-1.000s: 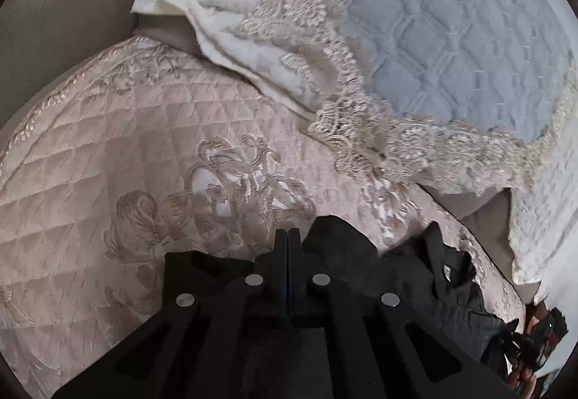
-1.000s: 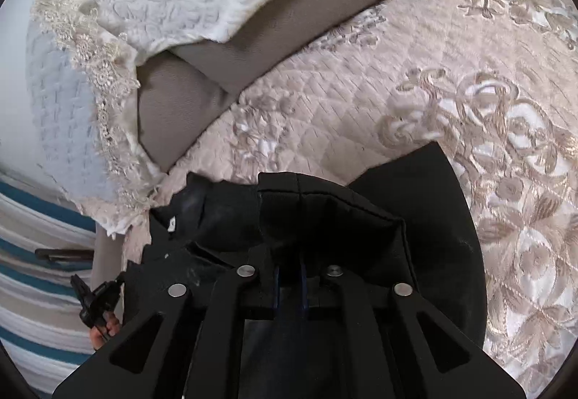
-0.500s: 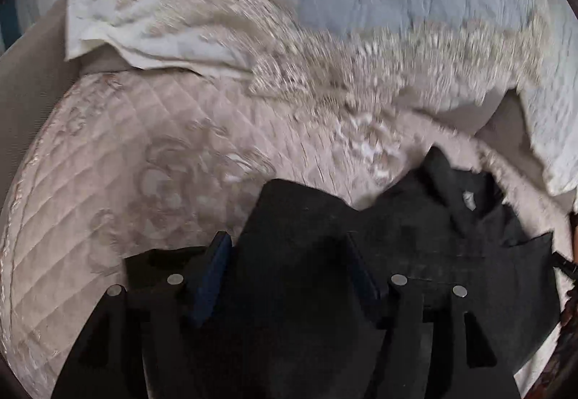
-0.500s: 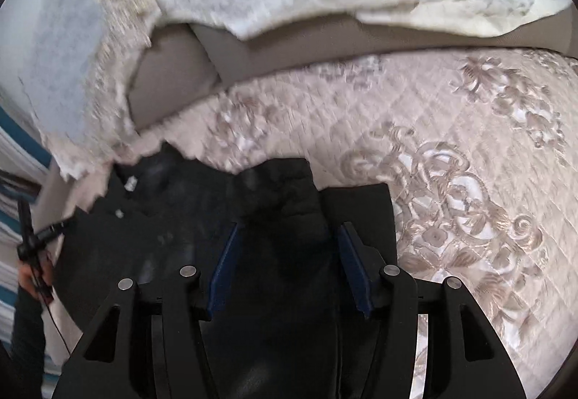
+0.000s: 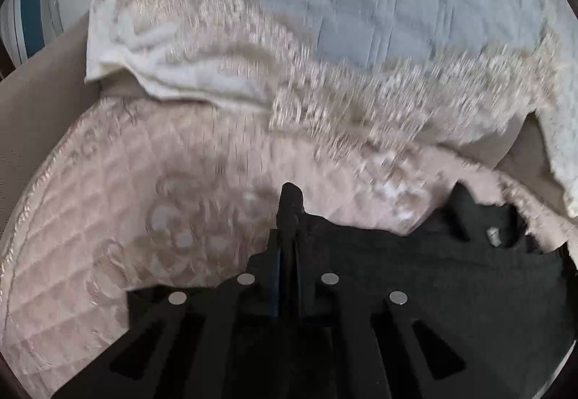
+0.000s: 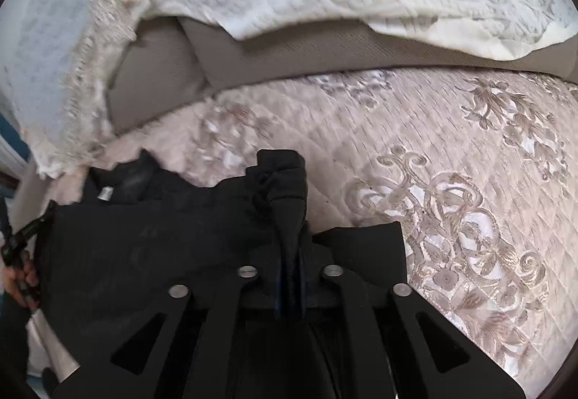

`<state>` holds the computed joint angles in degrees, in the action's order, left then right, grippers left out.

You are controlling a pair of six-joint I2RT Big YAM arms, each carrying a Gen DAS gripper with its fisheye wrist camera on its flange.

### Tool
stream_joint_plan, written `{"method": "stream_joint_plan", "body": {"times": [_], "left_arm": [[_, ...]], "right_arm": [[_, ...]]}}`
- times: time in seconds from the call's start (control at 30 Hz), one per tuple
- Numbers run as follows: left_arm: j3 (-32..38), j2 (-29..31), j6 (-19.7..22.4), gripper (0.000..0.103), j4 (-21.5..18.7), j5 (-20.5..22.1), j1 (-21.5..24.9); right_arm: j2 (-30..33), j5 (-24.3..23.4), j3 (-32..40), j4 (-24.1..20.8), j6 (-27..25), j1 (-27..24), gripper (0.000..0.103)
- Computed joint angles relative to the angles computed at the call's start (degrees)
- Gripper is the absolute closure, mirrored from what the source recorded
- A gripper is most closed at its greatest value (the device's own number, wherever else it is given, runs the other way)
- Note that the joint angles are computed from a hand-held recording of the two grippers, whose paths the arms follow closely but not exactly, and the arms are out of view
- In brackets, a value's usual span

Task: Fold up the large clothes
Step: 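Press and straighten the folded jacket bundle with both tools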

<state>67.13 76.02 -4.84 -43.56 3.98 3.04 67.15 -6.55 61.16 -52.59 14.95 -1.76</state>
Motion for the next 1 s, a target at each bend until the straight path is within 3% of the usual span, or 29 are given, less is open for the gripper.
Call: {"method": "stream_joint_plan", "body": {"times": [0.07,0.17,0.2,0.23,0.27,0.3,0.37,0.47,0.57,0.7,0.93,1.0], "left_arm": [[-0.1,0.2,0.07,0.089,-0.69,-1.75,-0.57],[-0.69,-3.0,-0.81,0.088,-1.64,0.25,0.63],[-1.15,-4.69,-0.45,0.088,-1.96,1.25,1.29],[-2.01,-7.08,-0.56,0.088,-2.1,2.65,2.24],[-3.01,-9.76,-0.85,0.086,-2.71,4.09,3.45],[-3.84,-11.86,-0.94,0.083,-3.38,5.44,4.71],[-7.19,-18.19,-0.29,0.057,-5.3,9.26,7.98],[-12.08,-26.21,0.19,0.046,-9.51,14.42,13.54],[-16.42,-31.88,1.45,0.039,-15.43,20.88,20.04],[-19.1,-32.51,0.75,0.038,-18.67,24.27,20.71],[-19.9,-28.13,-10.06,0.038,-10.77,22.19,17.14],[-20.03,-27.07,-12.63,0.038,-8.63,20.78,15.72]], "right_arm": [[-1.21,0.43,-0.01,-0.49,1.09,0.09,0.083],[-7.88,-0.18,-1.96,0.4,1.67,0.21,0.077],[-10.95,-0.39,-2.92,-0.13,2.06,0.35,0.071],[-13.62,0.18,-3.72,-1.1,2.56,0.81,0.057],[-17.17,0.6,-5.07,-2.25,3.34,1.22,0.05],[-20.6,0.31,-6.62,-2.98,4.45,1.44,0.049],[-28.01,-0.92,-10.26,-5.43,8.3,1.63,0.046],[-38.51,-2.92,-16.24,-9.03,16.35,2.66,0.034],[-44.54,-6.37,-21.12,-10.51,23.78,4.88,0.032],[-42.38,-10.14,-23.08,-5.46,25.74,4.72,0.029],[-35.9,-9.46,-23.19,2.48,31.76,0.01,0.029],[-34.38,-9.29,-23.05,2.24,32.6,-0.8,0.029]]}}
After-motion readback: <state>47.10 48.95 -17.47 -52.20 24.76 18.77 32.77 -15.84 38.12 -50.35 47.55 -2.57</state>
